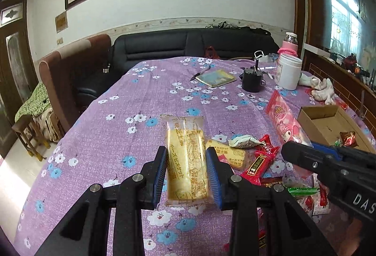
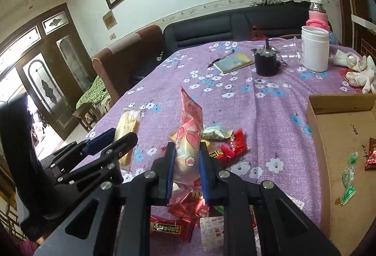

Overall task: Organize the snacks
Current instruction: 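Carry the cake pack and pink packet to the tray and release both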

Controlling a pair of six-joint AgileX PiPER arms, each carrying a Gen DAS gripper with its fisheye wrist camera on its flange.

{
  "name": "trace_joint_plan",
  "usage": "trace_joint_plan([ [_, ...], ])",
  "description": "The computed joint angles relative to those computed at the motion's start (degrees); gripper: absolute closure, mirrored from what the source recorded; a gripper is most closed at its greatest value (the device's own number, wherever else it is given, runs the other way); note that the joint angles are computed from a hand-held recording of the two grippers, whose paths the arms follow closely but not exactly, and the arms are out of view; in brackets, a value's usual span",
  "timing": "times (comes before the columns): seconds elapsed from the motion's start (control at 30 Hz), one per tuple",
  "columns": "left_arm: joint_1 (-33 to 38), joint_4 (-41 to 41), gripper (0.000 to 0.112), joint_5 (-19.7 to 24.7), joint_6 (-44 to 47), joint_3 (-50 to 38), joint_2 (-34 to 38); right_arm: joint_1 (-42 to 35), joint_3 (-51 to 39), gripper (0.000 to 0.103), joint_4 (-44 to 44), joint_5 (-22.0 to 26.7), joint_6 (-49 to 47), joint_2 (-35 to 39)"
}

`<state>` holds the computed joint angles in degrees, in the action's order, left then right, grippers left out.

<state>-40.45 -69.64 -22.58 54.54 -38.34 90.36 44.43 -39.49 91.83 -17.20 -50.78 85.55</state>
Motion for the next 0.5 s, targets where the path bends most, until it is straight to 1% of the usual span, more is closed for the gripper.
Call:
trace_joint_plan([
  [0.37,-2.8,-1.2,0.077,-4.0,0.9,0.3,0.7,-2.9,2.0,0.085,1.0,1.2,-0.8,-3.3],
  [0.5,-3.4,-1.4,0.077,-4.8,1.1,0.3,0.9,-4.2,2.5,0.085,3.9,1.3,-3.5,-4.4],
])
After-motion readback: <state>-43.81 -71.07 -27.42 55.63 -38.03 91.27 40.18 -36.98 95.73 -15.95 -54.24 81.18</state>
